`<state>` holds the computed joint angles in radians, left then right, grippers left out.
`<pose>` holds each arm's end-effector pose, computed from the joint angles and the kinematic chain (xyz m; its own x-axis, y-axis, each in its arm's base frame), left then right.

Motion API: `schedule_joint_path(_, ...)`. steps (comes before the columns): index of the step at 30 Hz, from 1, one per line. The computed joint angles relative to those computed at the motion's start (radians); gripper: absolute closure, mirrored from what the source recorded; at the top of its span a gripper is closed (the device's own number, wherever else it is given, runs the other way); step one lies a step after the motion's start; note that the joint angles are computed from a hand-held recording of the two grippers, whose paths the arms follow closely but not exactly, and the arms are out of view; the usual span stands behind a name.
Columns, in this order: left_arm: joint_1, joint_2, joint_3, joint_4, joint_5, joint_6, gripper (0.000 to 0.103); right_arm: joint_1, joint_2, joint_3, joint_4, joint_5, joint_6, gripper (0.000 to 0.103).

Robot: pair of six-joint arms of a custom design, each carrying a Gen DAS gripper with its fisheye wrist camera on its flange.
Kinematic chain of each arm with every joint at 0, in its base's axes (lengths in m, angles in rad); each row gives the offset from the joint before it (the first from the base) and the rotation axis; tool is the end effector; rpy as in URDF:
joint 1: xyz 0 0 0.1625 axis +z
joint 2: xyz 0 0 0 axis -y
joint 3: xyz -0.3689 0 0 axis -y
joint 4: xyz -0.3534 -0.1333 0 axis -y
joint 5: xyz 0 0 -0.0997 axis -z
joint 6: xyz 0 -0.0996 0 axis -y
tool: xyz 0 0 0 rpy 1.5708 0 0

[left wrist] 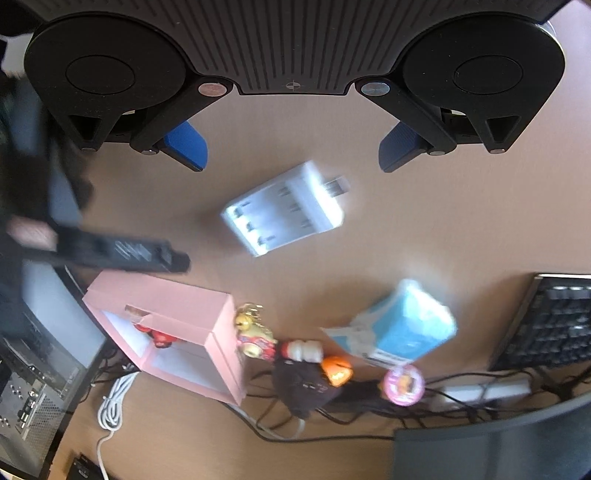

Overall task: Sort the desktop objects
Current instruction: 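Grasp the white battery charger with the left gripper while the right gripper holds the cylinder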

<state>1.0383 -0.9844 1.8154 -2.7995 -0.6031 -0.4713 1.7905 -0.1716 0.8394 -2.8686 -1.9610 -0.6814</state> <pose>-0.0968 -0.5885 0.1953 -0.7922 -0.3489 -0.5007 0.1216 0.7137 -0.6898 0.2622 -0.7364 -0.0090 -0.6281 -0.4834 0.6098 -0.7361 0.6233 -0.2640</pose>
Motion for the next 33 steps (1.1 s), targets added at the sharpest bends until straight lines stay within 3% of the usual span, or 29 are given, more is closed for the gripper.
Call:
schedule_joint_path(4, 0.030, 0.080, -0.103, -0.006, -0.029, 0.053, 0.000, -0.028, -0.157, 0.226, -0.075, 0.050, -0.069, 0.027)
schedule_joint_path(6, 0.043, 0.119, -0.143, -0.058, -0.049, 0.132, 0.000, -0.040, -0.213, 0.311, -0.119, 0.052, -0.104, 0.027)
schedule_joint_path(9, 0.056, 0.176, -0.193, -0.159, -0.076, 0.264, 0.000, -0.053, -0.262, 0.379, -0.147, 0.041, -0.115, 0.027)
schedule_joint_path(12, 0.046, 0.200, -0.202, -0.174, -0.045, 0.288, 0.000, -0.065, -0.286, 0.422, -0.176, 0.038, -0.127, 0.027)
schedule_joint_path(20, 0.032, 0.302, -0.313, -0.052, 0.128, 0.309, 0.000, -0.087, -0.314, 0.483, -0.206, 0.064, -0.162, 0.027)
schedule_joint_path(27, 0.046, 0.321, -0.360, -0.054, 0.092, 0.344, 0.000, -0.100, -0.321, 0.474, -0.154, 0.079, -0.159, 0.027)
schedule_joint_path(30, 0.039, 0.306, -0.344, -0.038, 0.092, 0.325, 0.009, -0.102, -0.324, 0.473, -0.146, 0.091, -0.166, 0.027)
schedule_joint_path(33, 0.033, 0.277, -0.314, 0.008, 0.081, 0.284, 0.009, -0.100, -0.321, 0.466, -0.131, 0.097, -0.169, 0.027)
